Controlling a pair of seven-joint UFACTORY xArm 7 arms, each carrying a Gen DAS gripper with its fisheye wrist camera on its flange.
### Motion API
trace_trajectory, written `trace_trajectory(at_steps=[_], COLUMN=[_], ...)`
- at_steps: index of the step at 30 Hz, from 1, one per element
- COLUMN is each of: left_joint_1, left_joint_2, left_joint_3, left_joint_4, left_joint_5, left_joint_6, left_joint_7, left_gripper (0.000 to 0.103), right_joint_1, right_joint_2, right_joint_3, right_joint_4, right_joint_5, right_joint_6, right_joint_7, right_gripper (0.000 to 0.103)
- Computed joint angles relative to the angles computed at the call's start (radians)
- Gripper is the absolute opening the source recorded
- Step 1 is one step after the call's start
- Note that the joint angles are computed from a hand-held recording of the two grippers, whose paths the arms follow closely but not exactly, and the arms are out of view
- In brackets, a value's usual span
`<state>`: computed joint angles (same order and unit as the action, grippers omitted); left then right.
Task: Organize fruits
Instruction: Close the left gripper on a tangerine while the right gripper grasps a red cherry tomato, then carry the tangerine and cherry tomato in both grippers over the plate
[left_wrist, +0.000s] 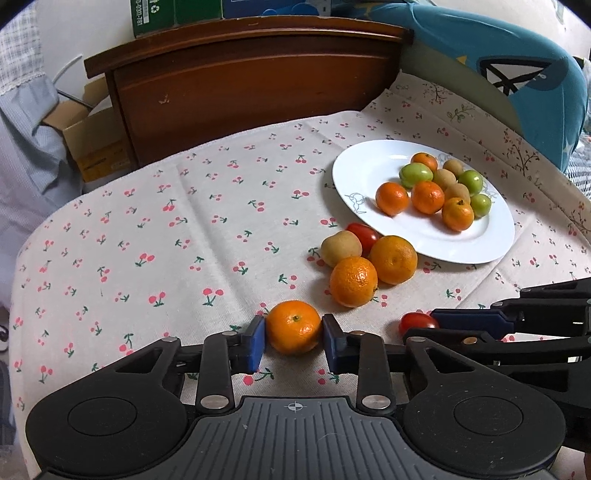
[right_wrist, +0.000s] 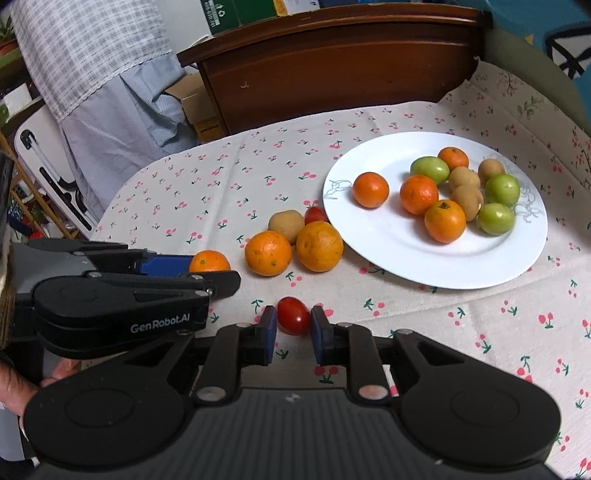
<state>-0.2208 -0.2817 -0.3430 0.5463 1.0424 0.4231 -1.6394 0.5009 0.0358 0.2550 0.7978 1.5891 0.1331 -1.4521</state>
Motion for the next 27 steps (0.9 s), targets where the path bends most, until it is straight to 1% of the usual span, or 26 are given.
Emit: trace_trajectory(at_steps=[4,8,22,25,27], left_joint_1=[-0.001,0.005,0.046,0.063,0.075], left_joint_2=[-0.007,-0.020,-0.090,-0.102,-0.097], left_joint_3=[-0.002,-0.004,-0.047,-0.056,-0.059], left_joint_4=[0.000,0.000,0.024,0.035,0.047], left_joint_5=[-0.002,0.001,0.053,0.075,0.090], left_joint_6=[0.004,0.000,-0.037,-0.051,-0.062], left_joint_7=[-0.004,-0.018,-0.073,-0.082,-0.082], left_gripper=[0.029,0.029,0.029,0.029,0.029], right_joint_1=[-0.009,-0.017,-0.051,-0.066,-0.079], right_joint_2=[-0.009,-0.018,-0.102,-0.115,-0.118], right_joint_3=[-0.007,-0.011,-0.038,-0.046,-0.054], right_joint_4=[-0.003,-0.002,0.012,0.024,0.038], right_joint_5=[-0.024,-0.026,0.091,0.104,0.097], right_joint_6=[0.023,0.034,0.093,0.097,0.108], right_joint_7=[0.053,0.069,0.000,-0.008,0.011], right_gripper=[0.019,0.019,0.019,0.019,0.019])
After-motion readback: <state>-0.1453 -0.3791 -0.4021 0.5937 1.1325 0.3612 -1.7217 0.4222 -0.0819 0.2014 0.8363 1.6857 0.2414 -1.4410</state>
